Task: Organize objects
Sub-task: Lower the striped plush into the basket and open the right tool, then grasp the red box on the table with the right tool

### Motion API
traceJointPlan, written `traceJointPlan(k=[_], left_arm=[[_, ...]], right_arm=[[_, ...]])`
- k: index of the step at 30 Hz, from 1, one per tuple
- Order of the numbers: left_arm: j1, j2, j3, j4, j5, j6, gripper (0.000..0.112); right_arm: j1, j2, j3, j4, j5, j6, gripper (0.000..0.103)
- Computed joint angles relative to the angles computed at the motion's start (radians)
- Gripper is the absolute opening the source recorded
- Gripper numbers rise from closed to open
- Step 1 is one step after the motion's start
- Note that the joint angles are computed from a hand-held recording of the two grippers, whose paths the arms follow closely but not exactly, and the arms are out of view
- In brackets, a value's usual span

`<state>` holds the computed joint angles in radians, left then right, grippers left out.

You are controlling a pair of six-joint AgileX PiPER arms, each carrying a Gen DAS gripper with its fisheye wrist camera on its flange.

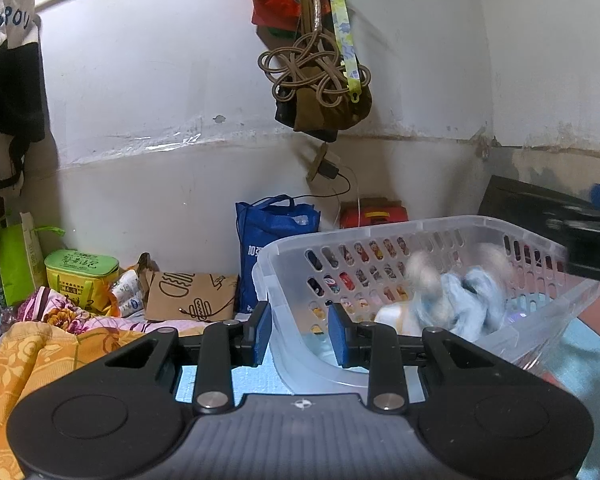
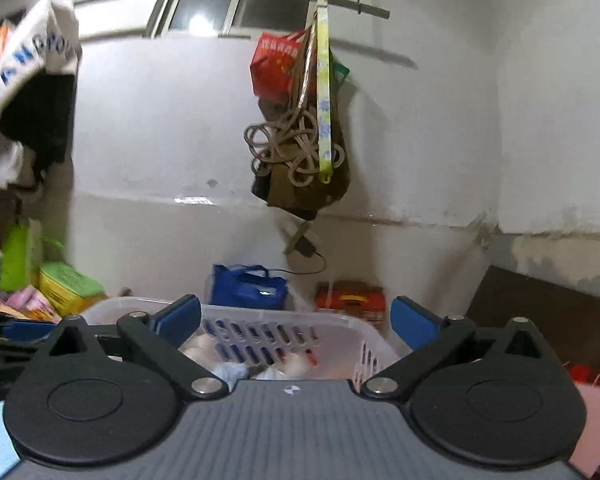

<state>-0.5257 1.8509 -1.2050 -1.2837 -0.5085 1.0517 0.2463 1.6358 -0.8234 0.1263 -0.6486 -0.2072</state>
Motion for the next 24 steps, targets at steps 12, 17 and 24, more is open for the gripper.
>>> traceJointPlan(k=[12, 17, 24], left_arm=[[-0.007, -0.001, 0.000, -0.020, -0.009, 0.020, 0.034], [-0.011, -0.004, 0.008, -0.018, -0.018, 0.025, 0.034], [-0.006, -0.009, 0.006, -0.049, -0.007, 0.047, 0.036]], right_arm=[[-0.229, -0.050, 0.232, -0.479, -0.065, 0.532, 0.103], [-0.128, -0.032, 0.239, -0.487, 0.022, 0.534, 0.103], [0.030, -0.030, 0.244, -0.385, 0.066, 0.455, 0.103]])
